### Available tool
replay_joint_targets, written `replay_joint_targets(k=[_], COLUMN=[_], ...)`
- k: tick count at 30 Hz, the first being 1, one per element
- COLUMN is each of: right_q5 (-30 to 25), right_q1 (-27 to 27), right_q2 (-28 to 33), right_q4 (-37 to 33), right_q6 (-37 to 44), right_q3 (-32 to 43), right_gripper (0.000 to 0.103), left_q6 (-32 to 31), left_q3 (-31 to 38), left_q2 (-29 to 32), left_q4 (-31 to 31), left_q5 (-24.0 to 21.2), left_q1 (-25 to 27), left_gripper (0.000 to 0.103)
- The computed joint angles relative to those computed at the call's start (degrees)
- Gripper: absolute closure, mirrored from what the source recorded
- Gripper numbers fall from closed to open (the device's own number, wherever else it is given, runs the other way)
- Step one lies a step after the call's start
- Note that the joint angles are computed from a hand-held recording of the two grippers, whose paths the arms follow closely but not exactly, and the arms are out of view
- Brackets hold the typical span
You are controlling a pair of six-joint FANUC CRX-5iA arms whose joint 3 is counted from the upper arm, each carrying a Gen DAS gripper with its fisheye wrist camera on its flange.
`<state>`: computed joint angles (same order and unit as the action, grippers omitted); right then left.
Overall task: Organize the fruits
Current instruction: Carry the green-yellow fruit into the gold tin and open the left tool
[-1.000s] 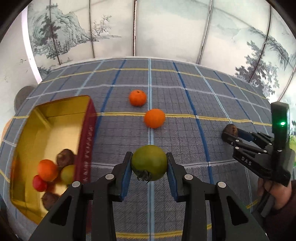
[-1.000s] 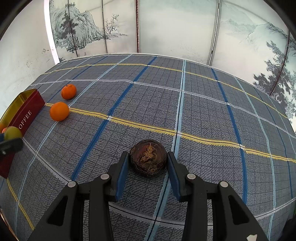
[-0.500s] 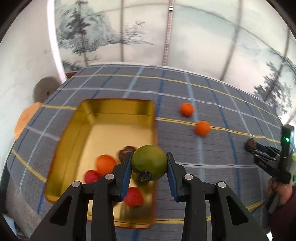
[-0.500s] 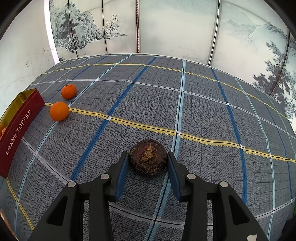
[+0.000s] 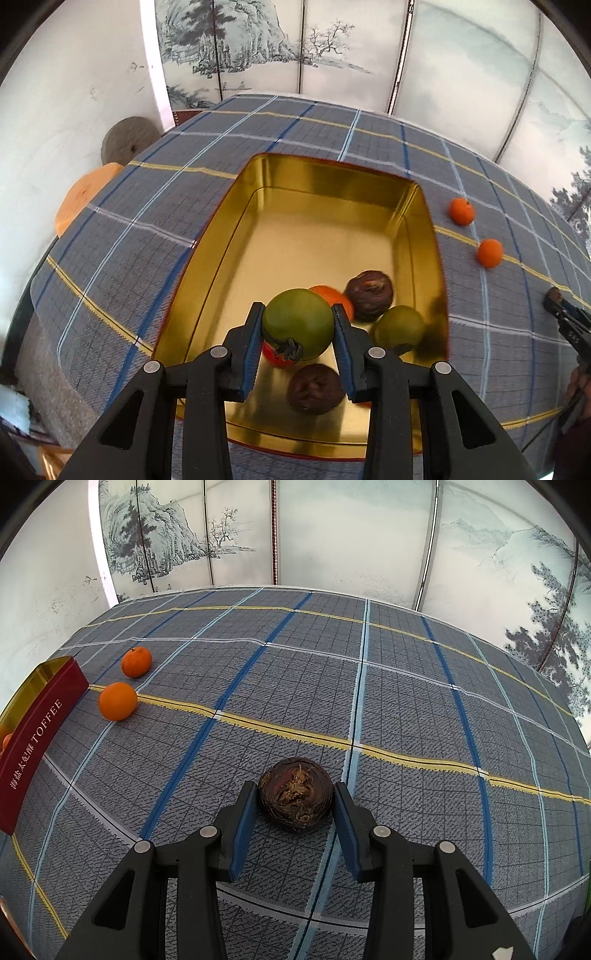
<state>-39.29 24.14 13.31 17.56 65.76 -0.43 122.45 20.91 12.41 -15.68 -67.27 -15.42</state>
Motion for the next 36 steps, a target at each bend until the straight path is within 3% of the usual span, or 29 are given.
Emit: replay_joint_targets(k=[36], right_q5=[-0.06], right_q1=[0.20], right_q2=[-0.08], right_q4=[0.54], right_q6=[-0.43], right_q3=[-0.16], right_gripper=[0.064], left_q6=[-1.99], left_q3=[-1.23], left_q2=[-0.02], left_q4=[-0.17], left_q5=[-1.98], left_q1=[-0.22], left_gripper=[0.060])
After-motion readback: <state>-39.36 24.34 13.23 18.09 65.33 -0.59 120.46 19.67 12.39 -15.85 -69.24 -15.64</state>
